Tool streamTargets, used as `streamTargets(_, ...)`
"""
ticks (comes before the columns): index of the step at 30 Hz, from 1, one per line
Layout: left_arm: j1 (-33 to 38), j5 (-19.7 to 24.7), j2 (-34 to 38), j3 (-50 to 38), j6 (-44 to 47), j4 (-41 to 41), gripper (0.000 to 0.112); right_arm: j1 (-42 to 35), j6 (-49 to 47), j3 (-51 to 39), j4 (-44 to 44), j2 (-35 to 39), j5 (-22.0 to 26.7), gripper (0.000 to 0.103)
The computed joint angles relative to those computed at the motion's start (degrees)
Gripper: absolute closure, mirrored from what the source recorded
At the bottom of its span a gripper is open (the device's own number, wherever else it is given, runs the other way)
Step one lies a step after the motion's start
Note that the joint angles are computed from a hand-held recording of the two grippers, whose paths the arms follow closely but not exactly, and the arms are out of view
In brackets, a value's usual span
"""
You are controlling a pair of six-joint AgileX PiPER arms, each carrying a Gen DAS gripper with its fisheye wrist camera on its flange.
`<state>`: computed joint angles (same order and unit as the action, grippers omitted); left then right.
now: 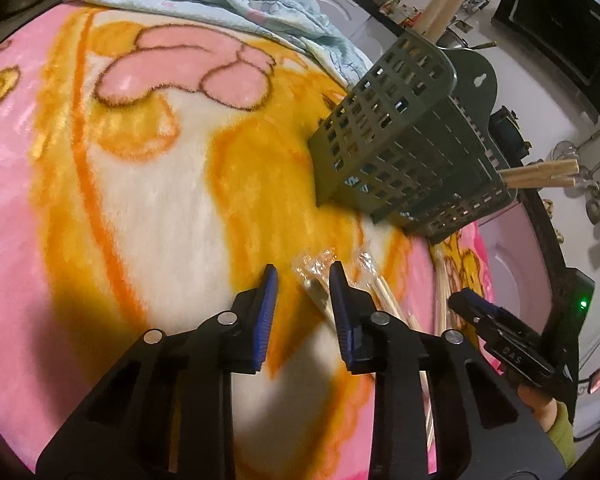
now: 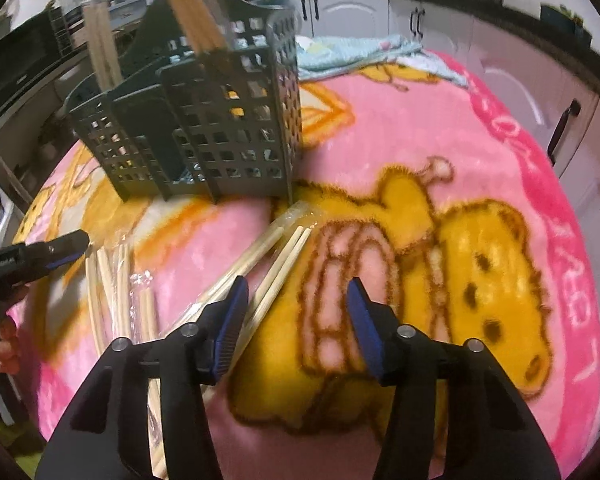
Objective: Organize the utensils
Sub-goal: 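Move the open right tool down to the loose chopsticks on the blanket, then close the right tool on a single wooden chopstick and lift it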
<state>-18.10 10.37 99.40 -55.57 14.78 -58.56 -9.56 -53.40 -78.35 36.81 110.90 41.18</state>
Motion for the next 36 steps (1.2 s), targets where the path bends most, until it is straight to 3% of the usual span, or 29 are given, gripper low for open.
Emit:
streamTargets(8,1.43,0.88,1.18,-0.35,7.51,-8.02,0.104,0.95,8.33,-8.58,-4.18,5.46,4.68,0.063)
streamTargets(18,3.33,2.34,0.68,1.12,16.83,-17.36,0.11,1.07,10.77,-11.73,-7.07,7.21,4.86,0.09)
streamTargets(23,3.63,1.82,-0.13,1.79,15.36,-15.62,0.111,0.01,10.48,-11.78,-5.61,7.32,5.13,0.096)
streamTargets(27,4.09,0.69,-1.57,2.84,12.52,-12.84,0.111,-0.56,9.85,-10.85,-4.67,6.51,4.95,0.097)
streamTargets(36,7.35,-0.58,-8.09,7.37,18.2,-18.7,0.111,-3.2,5.7,-9.61,0.23,3.66,6.77,0.097)
